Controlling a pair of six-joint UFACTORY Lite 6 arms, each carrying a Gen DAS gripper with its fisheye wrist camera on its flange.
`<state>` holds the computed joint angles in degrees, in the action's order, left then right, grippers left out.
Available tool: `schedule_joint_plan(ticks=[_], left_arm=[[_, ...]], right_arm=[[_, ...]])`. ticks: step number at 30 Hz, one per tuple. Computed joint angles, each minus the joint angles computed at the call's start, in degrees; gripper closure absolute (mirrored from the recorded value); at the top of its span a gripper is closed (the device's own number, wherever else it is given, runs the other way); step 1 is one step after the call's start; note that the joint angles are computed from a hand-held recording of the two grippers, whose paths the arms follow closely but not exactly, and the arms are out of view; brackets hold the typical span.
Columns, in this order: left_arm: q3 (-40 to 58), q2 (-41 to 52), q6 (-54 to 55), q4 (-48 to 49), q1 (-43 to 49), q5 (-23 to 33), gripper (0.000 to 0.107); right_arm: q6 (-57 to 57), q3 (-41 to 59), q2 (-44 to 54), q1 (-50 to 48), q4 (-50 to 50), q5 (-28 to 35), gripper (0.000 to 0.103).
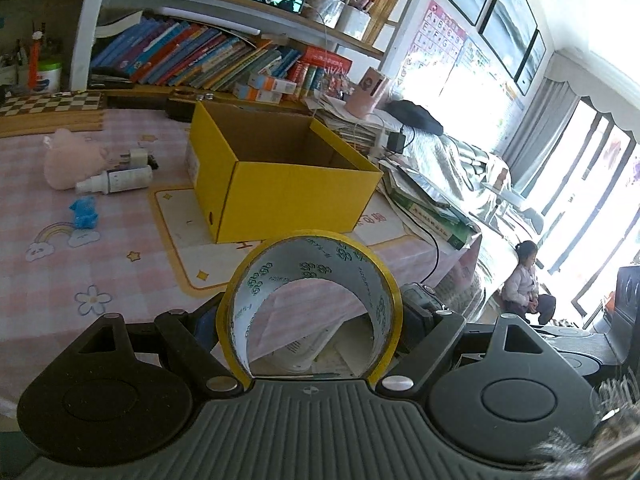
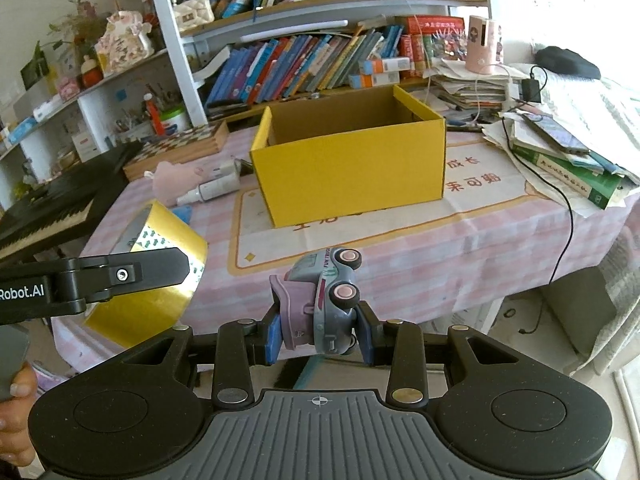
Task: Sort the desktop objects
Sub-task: 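Lift and carry the tape roll and toy car toward the yellow box with both tools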
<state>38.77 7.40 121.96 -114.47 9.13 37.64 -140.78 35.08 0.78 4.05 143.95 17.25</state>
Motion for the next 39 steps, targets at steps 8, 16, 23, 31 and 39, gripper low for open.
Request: schedule_joint_plan(ticks=[8, 16, 23, 31, 39], left_arm=[[5.35, 4.55, -0.23, -2.43, -4.48, -2.29, 0.024], [11.74, 9.30, -1.19, -5.36, -8.33, -5.53, 0.024], [18.91, 14.25, -2.91, -6.62, -11.19, -8.76, 0.024], [27.45, 19.71, -4.82, -7.58, -13.68, -12.40, 0.024], [36.19, 23.80, -6.70, -8.19, -15.67, -16.46, 0.024]], right_arm=[[7.05, 5.01, 4.97, -3.92, -9.26, 0.75, 0.067], [16.30, 13.29, 12.11, -7.08, -21.45, 1.71, 0.066], [24.60, 22.28, 19.34, -9.36, -31.91, 2.91, 0.066], [33.60, 33.71, 27.57, -10.95, -43.18, 4.57, 0.066], [40.28, 46.16, 34.19, -12.28, -52.23, 8.69, 0.066]])
